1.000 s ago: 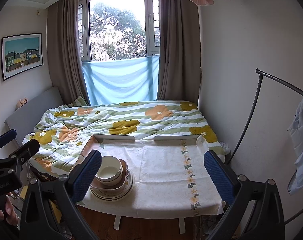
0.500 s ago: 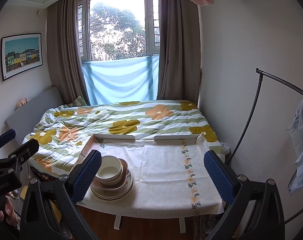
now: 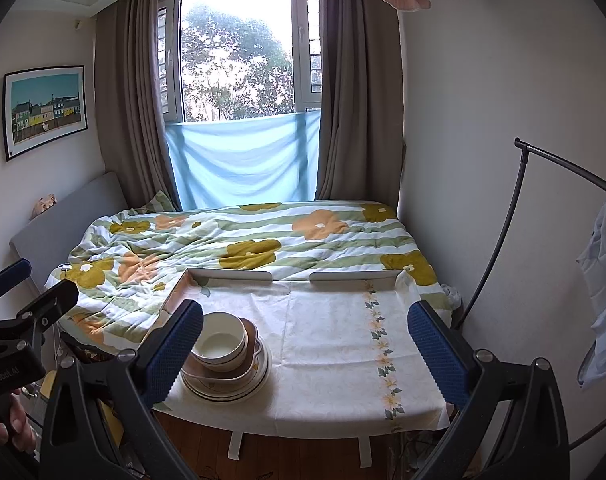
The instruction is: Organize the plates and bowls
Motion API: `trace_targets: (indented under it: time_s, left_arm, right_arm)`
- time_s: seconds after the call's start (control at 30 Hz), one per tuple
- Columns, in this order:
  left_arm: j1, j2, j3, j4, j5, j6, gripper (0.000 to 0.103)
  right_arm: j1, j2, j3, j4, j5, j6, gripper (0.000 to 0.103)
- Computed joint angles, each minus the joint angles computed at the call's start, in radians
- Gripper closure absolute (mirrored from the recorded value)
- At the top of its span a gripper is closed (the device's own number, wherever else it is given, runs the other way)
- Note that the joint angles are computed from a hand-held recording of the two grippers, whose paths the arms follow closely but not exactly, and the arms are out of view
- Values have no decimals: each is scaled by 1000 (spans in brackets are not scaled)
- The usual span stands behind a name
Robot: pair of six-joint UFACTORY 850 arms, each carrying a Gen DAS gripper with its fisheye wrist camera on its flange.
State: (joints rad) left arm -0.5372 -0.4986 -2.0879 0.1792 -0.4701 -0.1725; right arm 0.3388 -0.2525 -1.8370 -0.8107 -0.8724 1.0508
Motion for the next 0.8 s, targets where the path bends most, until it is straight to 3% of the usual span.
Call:
trace_targets:
  time_s: [0.27,0.57,0.8]
  left_arm:
    - [-2,-4,-6,47,-6,-53,0]
    - [-17,9,24,256,19,-247,0]
    - [-12,11,34,265,40,-259,0]
  right_arm:
    - [-1,-4,-8,5,-6,-6,1]
    - [-1,-11,-16,7,-5,-12,1]
    - [1,-20,-31,10,-9,-18,1]
